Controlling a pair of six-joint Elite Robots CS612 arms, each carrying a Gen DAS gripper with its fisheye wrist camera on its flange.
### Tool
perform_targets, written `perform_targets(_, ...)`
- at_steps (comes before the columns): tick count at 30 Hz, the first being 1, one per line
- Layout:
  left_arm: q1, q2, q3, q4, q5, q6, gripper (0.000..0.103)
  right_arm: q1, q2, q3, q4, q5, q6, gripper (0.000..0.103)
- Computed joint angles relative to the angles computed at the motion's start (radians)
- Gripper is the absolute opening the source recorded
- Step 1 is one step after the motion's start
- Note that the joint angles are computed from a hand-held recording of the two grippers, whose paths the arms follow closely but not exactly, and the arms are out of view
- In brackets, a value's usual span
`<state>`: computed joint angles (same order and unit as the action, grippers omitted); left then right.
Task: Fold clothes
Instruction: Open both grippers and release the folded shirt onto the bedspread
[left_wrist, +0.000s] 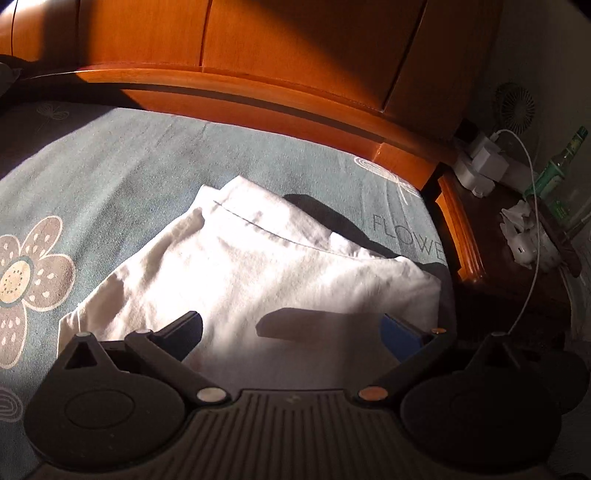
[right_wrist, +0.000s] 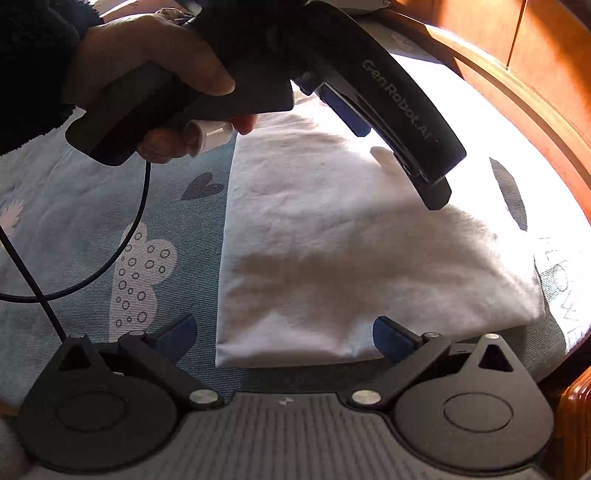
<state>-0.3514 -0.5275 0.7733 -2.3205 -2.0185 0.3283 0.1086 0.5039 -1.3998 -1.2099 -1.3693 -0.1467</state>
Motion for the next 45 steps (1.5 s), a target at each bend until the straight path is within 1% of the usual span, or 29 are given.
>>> perform_targets(3,0.014,-0.017,0.021,-0.032,0.106,-0.051,0.102,-0.007,-0.010,0.032,-0.094,-0.007,-0.035,0.103)
perform_targets(4,0.019,-0.021,0.024,-0.025,0.142,-0.070,0.102,-0.008,-0.014,0.051,-0.131,-0.010,-0.050,0.103)
perform_targets(5,0.024,-0.024,0.028,-0.020,0.162,-0.092,0.102,-0.009,-0.020,0.072,-0.165,-0.011,-0.064,0.103)
perform_targets(6,0.030,-0.027,0.035,-0.017,0.175,-0.116,0.102,-0.010,-0.029,0.100,-0.192,-0.008,-0.075,0.103)
perform_targets(8,0.039,-0.033,0.046,-0.011,0.177,-0.154,0.102,-0.013,-0.040,0.144,-0.228,0.000,-0.090,0.103)
perform_targets(10,0.042,-0.040,0.065,-0.028,0.171,-0.176,0.102,-0.013,-0.043,0.164,-0.215,-0.001,-0.110,0.103)
perform_targets(13,0.038,-0.032,0.059,-0.054,0.154,-0.161,0.102,-0.014,-0.047,0.180,-0.197,-0.003,-0.130,0.103)
perform_targets(14,0.036,-0.017,0.031,-0.033,0.137,-0.139,0.102,-0.014,-0.048,0.177,-0.191,-0.004,-0.133,0.103)
perform_targets(16,0.030,0.014,-0.022,-0.014,0.126,-0.112,0.102,-0.013,-0.047,0.173,-0.180,-0.002,-0.131,0.103)
perform_targets(19,0.020,0.078,-0.128,0.036,0.118,-0.114,0.102,-0.010,-0.048,0.177,-0.177,-0.004,-0.108,0.103)
perform_targets(21,0.015,0.109,-0.177,0.055,0.120,-0.103,0.102,-0.009,-0.049,0.178,-0.178,-0.006,-0.091,0.103)
perform_targets(22,0.012,0.116,-0.189,0.064,0.126,-0.093,0.102,-0.009,-0.048,0.177,-0.181,-0.007,-0.084,0.103)
perform_targets(24,0.007,0.135,-0.228,0.112,0.134,-0.073,0.102,-0.009,-0.042,0.171,-0.190,-0.009,-0.071,0.103)
perform_targets(27,0.003,0.134,-0.227,0.116,0.145,-0.048,0.102,-0.010,-0.032,0.154,-0.196,-0.012,-0.055,0.103)
perform_targets(30,0.005,0.110,-0.183,0.066,0.139,-0.043,0.102,-0.008,-0.032,0.151,-0.194,-0.017,-0.043,0.103)
perform_targets(32,0.010,0.090,-0.153,0.037,0.128,-0.061,0.102,-0.008,-0.031,0.148,-0.192,-0.016,-0.031,0.103)
perform_targets(37,0.017,0.018,-0.037,-0.066,0.131,-0.082,0.102,-0.013,-0.032,0.134,-0.179,0.003,0.036,0.103)
perform_targets(40,0.027,-0.018,0.028,-0.151,0.114,-0.097,0.102,-0.009,-0.037,0.123,-0.147,-0.007,0.072,0.103)
perform_targets(43,0.038,-0.041,0.081,-0.270,0.084,-0.146,0.102,-0.003,-0.038,0.101,-0.122,-0.010,0.131,0.103)
perform_targets(45,0.042,-0.058,0.111,-0.317,0.088,-0.169,0.102,0.003,-0.040,0.090,-0.111,-0.014,0.166,0.103)
